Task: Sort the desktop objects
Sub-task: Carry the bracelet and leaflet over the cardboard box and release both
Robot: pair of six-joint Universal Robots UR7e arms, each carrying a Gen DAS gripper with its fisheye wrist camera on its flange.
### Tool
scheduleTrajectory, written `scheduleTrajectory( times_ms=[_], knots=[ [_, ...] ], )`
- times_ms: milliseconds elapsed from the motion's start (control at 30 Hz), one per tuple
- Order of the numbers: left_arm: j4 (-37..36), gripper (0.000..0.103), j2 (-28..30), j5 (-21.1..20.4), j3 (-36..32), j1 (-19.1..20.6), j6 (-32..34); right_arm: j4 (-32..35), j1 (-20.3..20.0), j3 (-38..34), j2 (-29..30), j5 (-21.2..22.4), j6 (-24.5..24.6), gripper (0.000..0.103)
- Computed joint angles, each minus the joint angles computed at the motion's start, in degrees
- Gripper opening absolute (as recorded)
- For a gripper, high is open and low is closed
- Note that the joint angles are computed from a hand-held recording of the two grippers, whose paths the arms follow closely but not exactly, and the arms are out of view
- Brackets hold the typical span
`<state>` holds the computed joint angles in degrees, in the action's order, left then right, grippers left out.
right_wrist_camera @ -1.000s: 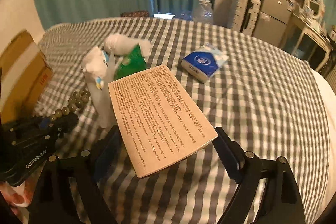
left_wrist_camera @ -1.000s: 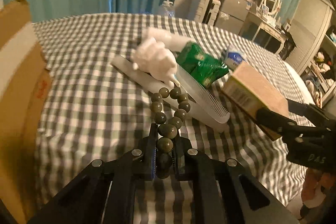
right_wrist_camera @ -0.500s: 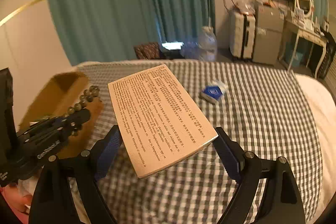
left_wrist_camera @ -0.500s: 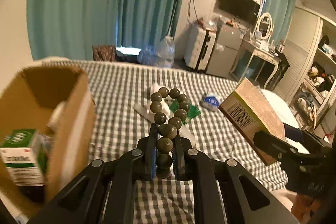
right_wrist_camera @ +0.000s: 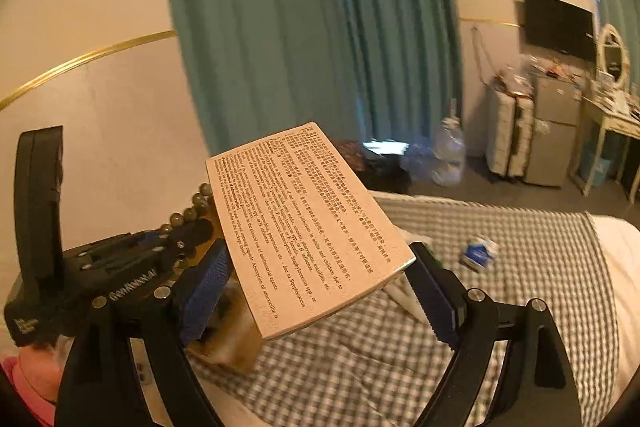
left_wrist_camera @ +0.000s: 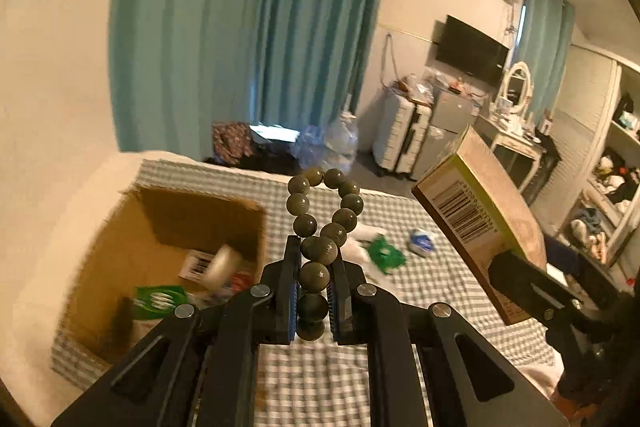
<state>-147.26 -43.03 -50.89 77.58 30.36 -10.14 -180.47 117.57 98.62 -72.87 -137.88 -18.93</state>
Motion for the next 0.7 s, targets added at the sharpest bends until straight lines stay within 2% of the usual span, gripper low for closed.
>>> scheduleTrajectory(
  times_ms=[233, 433, 700],
  knots=[
    [-0.2, 0.011, -2.2, 4.1, 0.5, 3.4, 0.3, 4.2, -1.3, -7.5, 8.2, 5.0, 0.1, 0.087],
    [4.4, 0.011, -2.2, 3.2, 0.4, 8.1, -4.0, 10.7, -3.9, -14.3, 15.0, 7.8, 3.2, 0.087],
    [6.1, 0.011, -0.7, 1.9, 1.3, 11.5, -4.6, 16.3, -7.7, -19.0, 20.2, 10.3, 7.7, 0.087]
  ],
)
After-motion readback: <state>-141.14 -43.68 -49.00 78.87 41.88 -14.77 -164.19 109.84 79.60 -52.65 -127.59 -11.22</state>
